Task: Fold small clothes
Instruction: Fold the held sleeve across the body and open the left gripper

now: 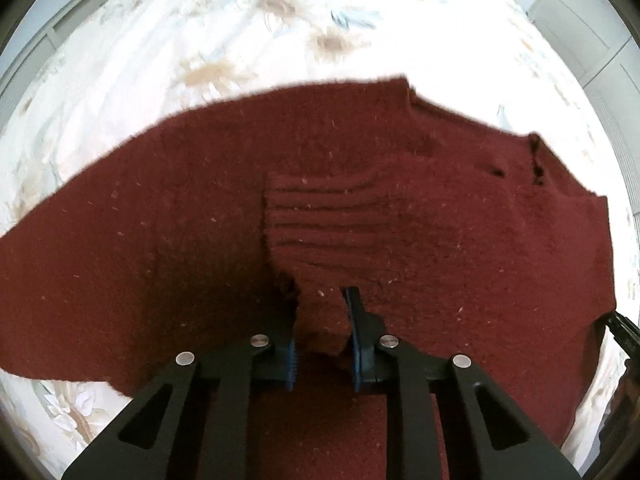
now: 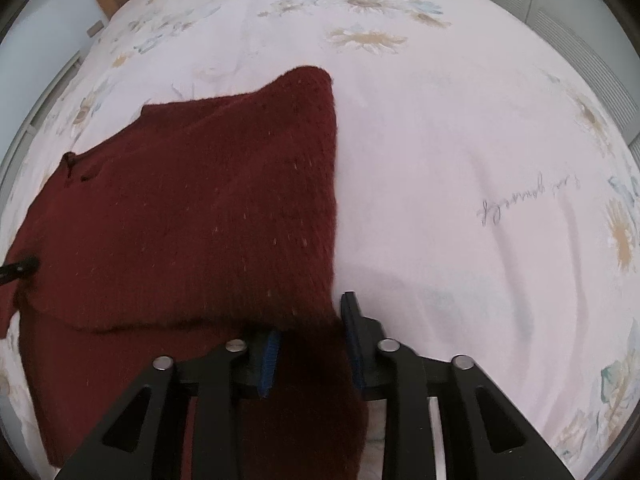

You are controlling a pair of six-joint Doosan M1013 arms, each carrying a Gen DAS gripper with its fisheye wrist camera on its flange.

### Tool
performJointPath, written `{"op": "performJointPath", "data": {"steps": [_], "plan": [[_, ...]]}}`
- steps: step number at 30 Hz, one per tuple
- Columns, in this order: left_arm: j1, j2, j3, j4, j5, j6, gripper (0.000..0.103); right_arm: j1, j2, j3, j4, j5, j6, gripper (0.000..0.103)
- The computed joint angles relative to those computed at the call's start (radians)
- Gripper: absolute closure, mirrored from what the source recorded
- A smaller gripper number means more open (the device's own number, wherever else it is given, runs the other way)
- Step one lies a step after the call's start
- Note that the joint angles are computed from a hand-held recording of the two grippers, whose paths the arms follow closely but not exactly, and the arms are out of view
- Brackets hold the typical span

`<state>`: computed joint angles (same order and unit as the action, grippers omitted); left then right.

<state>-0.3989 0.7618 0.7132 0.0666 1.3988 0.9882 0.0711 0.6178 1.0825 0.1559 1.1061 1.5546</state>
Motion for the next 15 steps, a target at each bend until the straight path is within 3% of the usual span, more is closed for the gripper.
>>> {"op": "performJointPath", "data": {"steps": [5, 11, 13, 15], "plan": [[0.006, -0.056, 0.082, 0.013, -0.053, -0.010, 0.086, 0.001, -0.010, 0.020, -0.004, -0.027, 0.008, 0.085], [0.006, -0.045, 0.102, 0.017, -0.058, -0.035, 0.085, -0.008, -0.008, 0.025, 0.029, -0.010, -0.006, 0.084], [0.006, -0.042, 0.096, 0.028, -0.061, -0.037, 0.080, -0.004, -0.007, 0.017, 0.018, -0.001, -0.024, 0.081], [0.005, -0.041, 0.085, 0.024, -0.058, -0.036, 0.066, 0.001, -0.013, 0.018, -0.005, -0.003, -0.030, 0.057]]}}
